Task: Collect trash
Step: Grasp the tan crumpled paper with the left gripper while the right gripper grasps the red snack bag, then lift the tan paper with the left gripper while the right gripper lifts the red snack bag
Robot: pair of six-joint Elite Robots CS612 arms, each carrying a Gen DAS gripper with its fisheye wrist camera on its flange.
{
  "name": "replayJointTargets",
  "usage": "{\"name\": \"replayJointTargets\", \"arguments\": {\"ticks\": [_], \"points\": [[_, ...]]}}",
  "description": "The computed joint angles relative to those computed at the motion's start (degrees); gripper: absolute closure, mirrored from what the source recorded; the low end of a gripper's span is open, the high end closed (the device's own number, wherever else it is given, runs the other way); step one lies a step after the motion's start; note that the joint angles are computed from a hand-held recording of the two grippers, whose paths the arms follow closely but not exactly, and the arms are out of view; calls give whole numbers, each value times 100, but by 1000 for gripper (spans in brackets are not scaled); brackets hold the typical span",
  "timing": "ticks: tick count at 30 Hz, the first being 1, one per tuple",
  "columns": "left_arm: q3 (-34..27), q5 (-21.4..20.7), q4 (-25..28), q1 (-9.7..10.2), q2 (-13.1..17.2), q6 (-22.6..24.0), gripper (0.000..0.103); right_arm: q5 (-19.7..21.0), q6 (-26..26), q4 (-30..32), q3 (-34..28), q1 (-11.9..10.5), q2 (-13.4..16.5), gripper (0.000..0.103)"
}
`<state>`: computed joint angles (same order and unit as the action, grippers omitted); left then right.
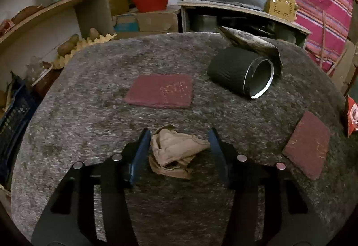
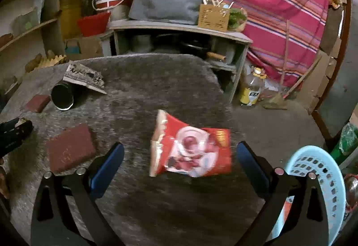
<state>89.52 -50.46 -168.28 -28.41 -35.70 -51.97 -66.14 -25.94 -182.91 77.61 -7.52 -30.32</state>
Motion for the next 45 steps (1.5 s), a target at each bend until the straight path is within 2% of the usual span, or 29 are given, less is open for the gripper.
{"name": "replayJointTargets", "arguments": {"ticks": [6,13,15,19,20,22,24,28,31,33,38,45], "points": [[119,8,-151,7,-41,0,55,-410,-90,63,-139,156,101,5],[8,-120,196,46,-21,-8,49,-644,-41,295,-396,267,257,7],[-43,-334,295,94,-4,9,49,-773,-107,346,-457,305,299,15],[-28,-340,227,96,-2,5,52,-821,-72,376,-527,314,335,27],[-20,-329,190,90,-3,29,54,-811,-32,389,-544,302,340,33],[3,-278,111,74,-7,80,55,-724,46,436,-577,270,347,42],[34,-43,137,17,-32,101,56,-606,117,483,-594,226,347,52],[158,280,104,-77,-133,103,56,-337,129,572,-595,166,337,57],[300,501,-14,-137,-235,88,56,-212,70,538,-549,141,310,67],[394,637,-62,-183,-303,57,56,27,68,588,-508,97,274,83],[600,835,-153,-270,-421,-52,56,295,-16,575,-370,31,185,87],[672,1033,-146,-382,-473,16,56,705,-265,329,23,-90,-32,87]]}}
